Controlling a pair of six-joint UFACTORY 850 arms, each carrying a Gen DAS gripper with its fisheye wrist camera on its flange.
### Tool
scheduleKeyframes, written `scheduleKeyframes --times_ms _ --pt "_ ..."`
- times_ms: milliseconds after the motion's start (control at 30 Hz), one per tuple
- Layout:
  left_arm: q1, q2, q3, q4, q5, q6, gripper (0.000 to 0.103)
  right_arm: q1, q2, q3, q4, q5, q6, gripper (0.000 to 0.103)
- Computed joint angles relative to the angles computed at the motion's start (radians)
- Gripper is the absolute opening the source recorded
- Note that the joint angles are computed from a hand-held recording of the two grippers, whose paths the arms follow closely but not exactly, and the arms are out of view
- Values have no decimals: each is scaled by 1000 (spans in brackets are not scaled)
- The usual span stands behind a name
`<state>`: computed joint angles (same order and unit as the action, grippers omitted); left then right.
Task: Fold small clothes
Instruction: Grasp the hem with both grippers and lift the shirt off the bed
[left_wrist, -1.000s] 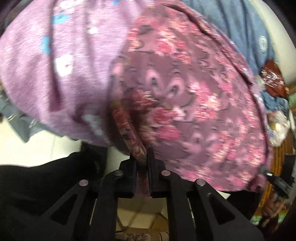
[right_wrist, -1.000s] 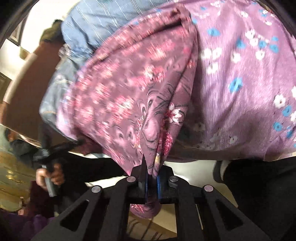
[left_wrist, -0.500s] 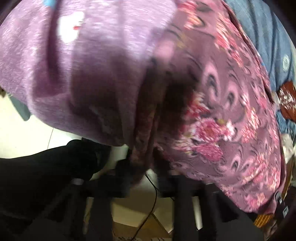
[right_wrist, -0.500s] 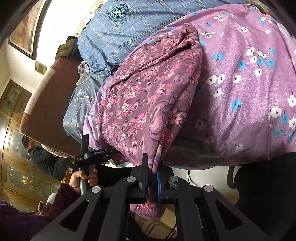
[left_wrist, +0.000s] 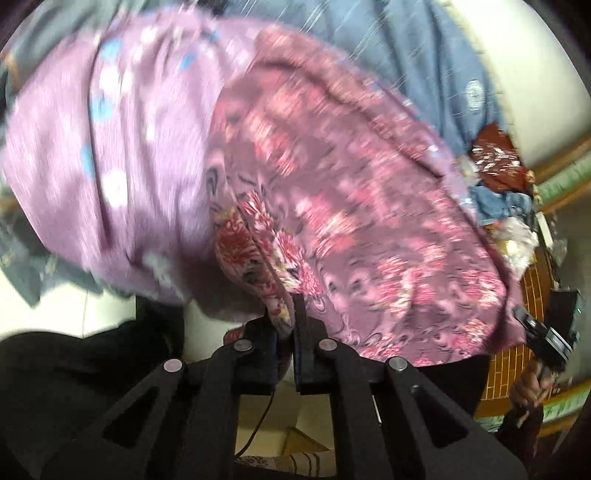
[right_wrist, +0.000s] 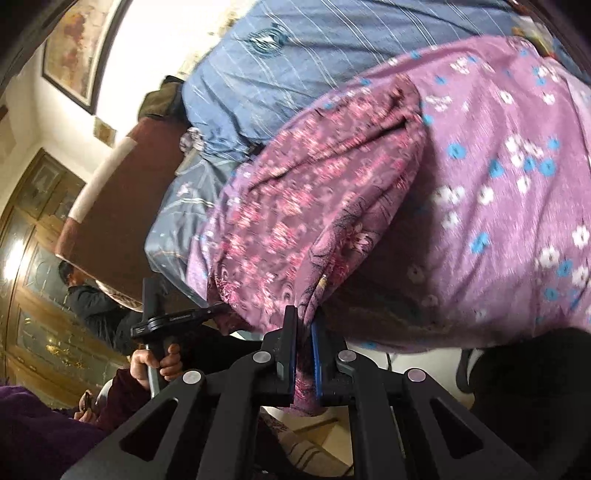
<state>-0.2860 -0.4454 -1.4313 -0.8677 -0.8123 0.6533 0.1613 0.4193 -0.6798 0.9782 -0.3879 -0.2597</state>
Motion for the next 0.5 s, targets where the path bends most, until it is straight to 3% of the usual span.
scheduleKeyframes --times_ms 267,500 --pt "5 23 -65 -119 -49 73 4 10 -38 -19 82 14 -81 6" --pt "7 8 -110 -166 -103 87 4 -25 -35 -3 181 -11 -142 6"
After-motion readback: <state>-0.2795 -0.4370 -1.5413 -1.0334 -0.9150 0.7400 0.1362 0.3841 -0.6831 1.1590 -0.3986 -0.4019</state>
